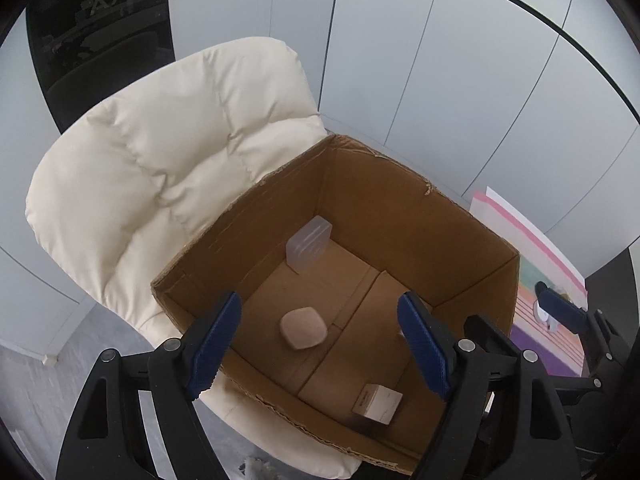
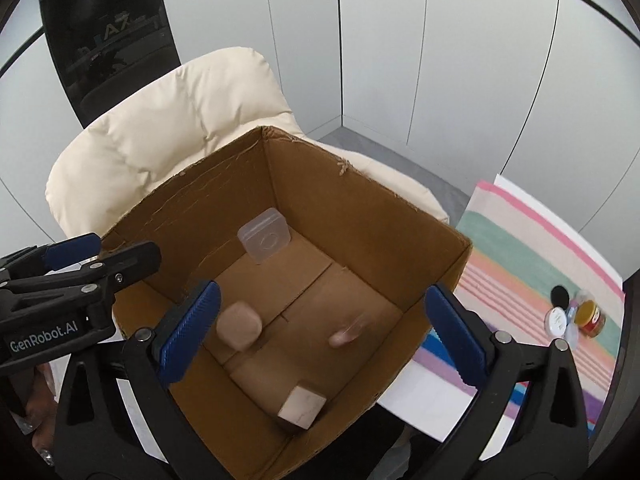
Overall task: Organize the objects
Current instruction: 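Open both tools to drop the puff and bottle into the cardboard box, then move both tools back over the striped table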
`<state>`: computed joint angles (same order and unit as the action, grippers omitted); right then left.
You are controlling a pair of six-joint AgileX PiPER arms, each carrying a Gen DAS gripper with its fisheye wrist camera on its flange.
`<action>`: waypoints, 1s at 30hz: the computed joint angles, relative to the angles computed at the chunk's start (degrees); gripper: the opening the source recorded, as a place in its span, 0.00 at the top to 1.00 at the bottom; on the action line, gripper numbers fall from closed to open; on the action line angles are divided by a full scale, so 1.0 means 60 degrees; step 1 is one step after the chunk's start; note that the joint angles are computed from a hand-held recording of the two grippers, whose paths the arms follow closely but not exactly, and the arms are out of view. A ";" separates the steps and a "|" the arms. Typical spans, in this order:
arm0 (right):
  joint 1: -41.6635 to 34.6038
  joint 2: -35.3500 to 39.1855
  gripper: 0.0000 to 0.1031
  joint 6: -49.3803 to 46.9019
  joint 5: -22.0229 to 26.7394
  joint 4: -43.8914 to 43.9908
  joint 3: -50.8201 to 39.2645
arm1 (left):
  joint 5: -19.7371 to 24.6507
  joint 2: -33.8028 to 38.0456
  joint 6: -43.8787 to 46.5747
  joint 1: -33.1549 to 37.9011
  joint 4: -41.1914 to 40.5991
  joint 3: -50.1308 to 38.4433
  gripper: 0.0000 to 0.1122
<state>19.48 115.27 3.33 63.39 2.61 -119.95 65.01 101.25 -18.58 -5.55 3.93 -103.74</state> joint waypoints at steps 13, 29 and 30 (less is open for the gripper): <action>-0.0166 -0.0525 0.00 0.0347 0.0218 -0.0151 0.0318 | 0.0142 -0.0172 -0.0033 -0.0105 0.0219 -0.0118 0.27; 0.0114 -0.2639 0.00 0.1018 0.0076 -0.0797 0.2761 | 0.0528 -0.1752 -0.0338 -0.0739 0.0944 0.1275 0.27; 0.0133 -0.2835 0.00 0.1049 0.0047 -0.0828 0.3004 | 0.0601 -0.1905 -0.0598 -0.0910 0.1227 0.1455 0.27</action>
<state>20.28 98.25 9.62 63.67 -2.36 -101.93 68.61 89.82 -22.16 -11.01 11.29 -95.02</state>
